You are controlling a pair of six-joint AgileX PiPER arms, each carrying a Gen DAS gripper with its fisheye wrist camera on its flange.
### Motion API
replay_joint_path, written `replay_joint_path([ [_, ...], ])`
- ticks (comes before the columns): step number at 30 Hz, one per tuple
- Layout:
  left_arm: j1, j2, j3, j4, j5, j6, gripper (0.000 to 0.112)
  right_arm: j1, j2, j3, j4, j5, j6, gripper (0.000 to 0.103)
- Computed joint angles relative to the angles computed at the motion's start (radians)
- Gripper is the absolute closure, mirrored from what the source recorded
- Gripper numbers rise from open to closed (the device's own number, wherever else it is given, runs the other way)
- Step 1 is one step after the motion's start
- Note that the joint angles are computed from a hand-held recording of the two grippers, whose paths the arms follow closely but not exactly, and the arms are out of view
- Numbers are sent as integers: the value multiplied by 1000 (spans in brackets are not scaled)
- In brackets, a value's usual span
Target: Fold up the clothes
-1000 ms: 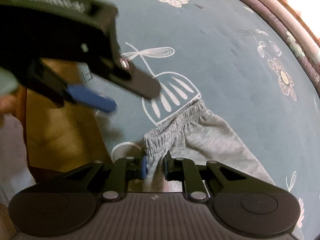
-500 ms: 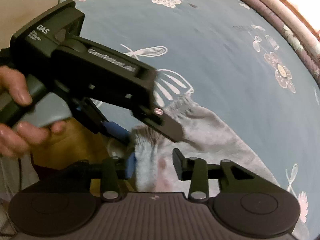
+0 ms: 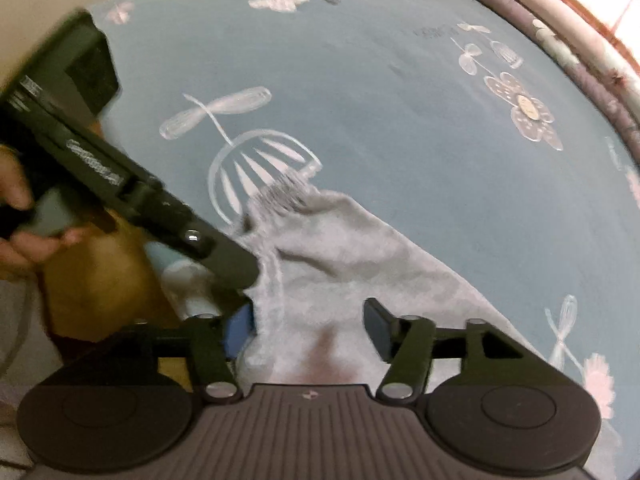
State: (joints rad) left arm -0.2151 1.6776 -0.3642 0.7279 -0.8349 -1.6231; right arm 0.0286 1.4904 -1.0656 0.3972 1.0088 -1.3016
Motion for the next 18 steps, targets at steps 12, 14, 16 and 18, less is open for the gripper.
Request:
replay_joint_path([
  [12,94,137,57,-24,-282,36,31,-53,14,0,84,96,-243,33],
  [14,70,51,67,-51,-158,11,31,-41,12,-1,90,93,-229,33],
  [16,30,-44,80,-111,-29,-1,31,-20,-13,16,94,68,-226,33],
  [18,-46,-150,96,-248,113,35,31,11,-48,53,100,21,-232,35],
])
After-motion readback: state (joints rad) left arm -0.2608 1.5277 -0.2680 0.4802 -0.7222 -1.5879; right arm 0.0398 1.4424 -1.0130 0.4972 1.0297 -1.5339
